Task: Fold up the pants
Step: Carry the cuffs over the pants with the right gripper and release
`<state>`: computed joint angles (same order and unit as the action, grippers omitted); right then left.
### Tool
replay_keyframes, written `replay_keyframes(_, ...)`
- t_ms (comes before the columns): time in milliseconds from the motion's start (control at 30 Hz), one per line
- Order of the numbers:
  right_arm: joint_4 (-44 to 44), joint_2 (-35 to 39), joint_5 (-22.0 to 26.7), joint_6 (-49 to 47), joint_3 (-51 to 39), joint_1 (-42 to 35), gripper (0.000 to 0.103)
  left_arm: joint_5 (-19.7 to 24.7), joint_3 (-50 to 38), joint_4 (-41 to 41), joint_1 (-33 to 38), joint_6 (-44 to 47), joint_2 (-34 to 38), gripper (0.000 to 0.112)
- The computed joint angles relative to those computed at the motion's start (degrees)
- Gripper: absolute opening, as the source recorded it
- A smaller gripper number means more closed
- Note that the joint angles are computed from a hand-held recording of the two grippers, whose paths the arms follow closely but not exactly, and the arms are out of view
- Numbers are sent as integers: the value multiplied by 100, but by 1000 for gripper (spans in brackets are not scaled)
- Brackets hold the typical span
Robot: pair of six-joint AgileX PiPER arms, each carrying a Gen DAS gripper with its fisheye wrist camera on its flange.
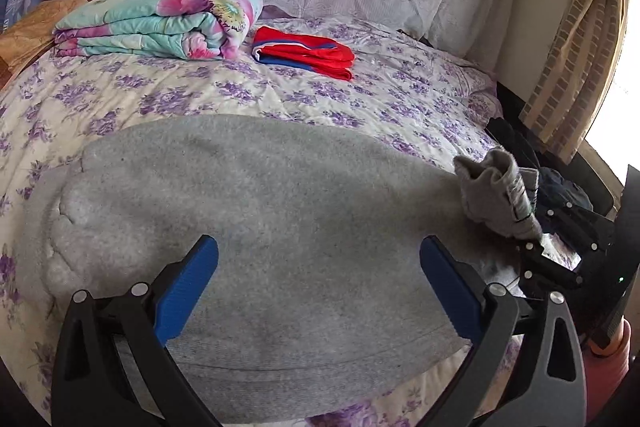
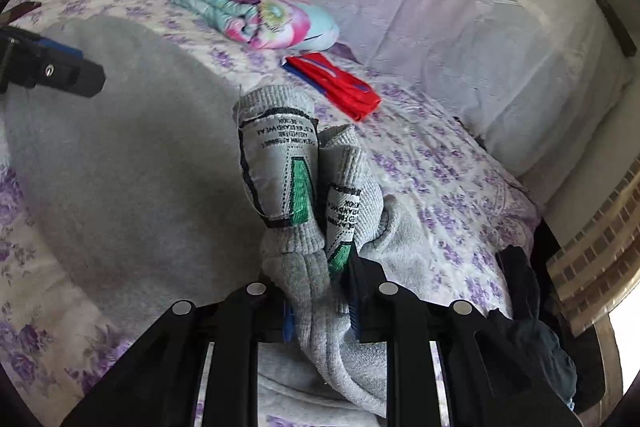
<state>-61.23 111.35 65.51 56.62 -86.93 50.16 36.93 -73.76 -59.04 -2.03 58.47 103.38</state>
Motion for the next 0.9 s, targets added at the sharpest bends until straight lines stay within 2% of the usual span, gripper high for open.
replay_keyframes(200,384,451,79,-372,-401,17,22,-314,335,-303,-47,714,-113,99)
replay_keyframes(367,408,680,334,-881,-577,178,32,-284,335,-399,-19,866,-51,99)
replay_keyframes(400,555,504,179,-912,-468,143,34,-273,373,-459,-2,951,-68,99)
replay_keyframes(467,1079,-306,-524,-677,108,-51,36,-202,403,-571,44,1099,-75,99)
replay_keyframes(600,1661,-1924,-2000,153,1490,-628,59,-116,380,-595,43,1107,-100,99)
replay_keyframes(667,1946,-2389,-2677,337,1983,-949,66,-143,347,-502,-28,1054,-97,99)
replay_keyframes(700,1937,-2433,-2851,406,2097,-1015,71,-237,345,-419,-87,993,-92,99)
replay_keyframes(767,1507,-2187,-2852,832,2086,-959,72,-455,348,-170,-209,754,-85,99)
replay_keyframes(833,1257,-1609,-2853,962,1805,-890,80,-485,391,-210,-202,790,-106,99)
replay_keyframes(867,1374,-1255,-2857,747,1572,-860,81,-470,395,-227,-186,801,-107,99)
replay_keyframes(900,1565,-851,-2671,398,1192,-818,87,-469,393,-216,-178,784,-103,99)
